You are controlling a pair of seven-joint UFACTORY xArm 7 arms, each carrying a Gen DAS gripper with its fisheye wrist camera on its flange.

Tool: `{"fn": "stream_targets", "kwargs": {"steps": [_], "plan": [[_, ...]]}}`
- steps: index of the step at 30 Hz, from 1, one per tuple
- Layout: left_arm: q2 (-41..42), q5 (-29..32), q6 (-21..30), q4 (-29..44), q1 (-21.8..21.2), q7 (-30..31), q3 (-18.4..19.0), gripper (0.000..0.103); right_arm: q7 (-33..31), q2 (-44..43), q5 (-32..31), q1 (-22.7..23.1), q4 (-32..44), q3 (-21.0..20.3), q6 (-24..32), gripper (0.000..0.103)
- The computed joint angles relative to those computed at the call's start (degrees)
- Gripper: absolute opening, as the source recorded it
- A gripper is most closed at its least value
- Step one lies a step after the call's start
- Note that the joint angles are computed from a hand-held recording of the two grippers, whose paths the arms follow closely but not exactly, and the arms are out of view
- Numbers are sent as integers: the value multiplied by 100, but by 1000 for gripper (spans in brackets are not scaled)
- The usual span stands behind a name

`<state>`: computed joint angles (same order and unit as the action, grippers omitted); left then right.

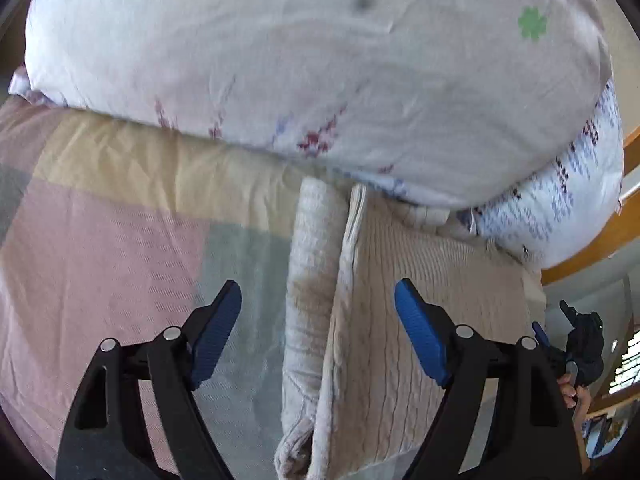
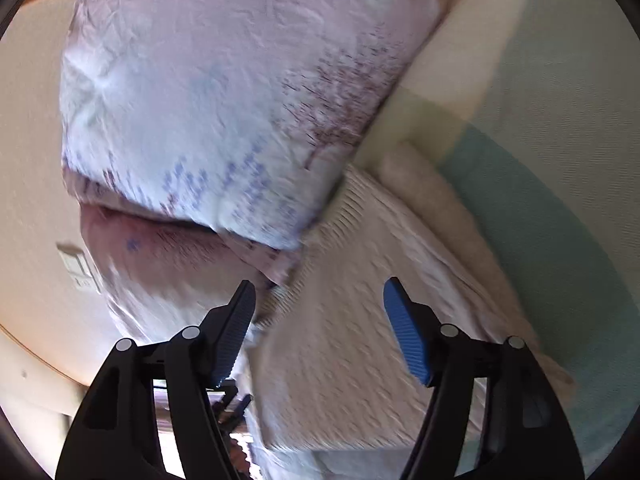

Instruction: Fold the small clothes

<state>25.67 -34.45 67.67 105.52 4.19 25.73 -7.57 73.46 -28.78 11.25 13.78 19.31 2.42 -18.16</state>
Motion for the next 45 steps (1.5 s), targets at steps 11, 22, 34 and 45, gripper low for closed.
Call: {"fn": "stream_targets", "kwargs": {"steps": [11, 22, 34, 45], "plan": [[305, -956, 260, -184, 115, -566, -133, 18, 166, -267, -491, 951, -420, -983, -172, 69], [-345, -2117, 536, 348, -800, -502, -821, 13, -557, -1085, -816, 612, -687, -1276, 482, 69], [-34, -1863, -380, 163, -1744, -781, -788, 81, -2686, -1571, -480, 1517, -159, -3281, 1701, 100], [-143, -613, -394, -756, -1898, -962, -670, 80, -4082, -941, 600, 3717, 552, -4980, 2103, 51]]}}
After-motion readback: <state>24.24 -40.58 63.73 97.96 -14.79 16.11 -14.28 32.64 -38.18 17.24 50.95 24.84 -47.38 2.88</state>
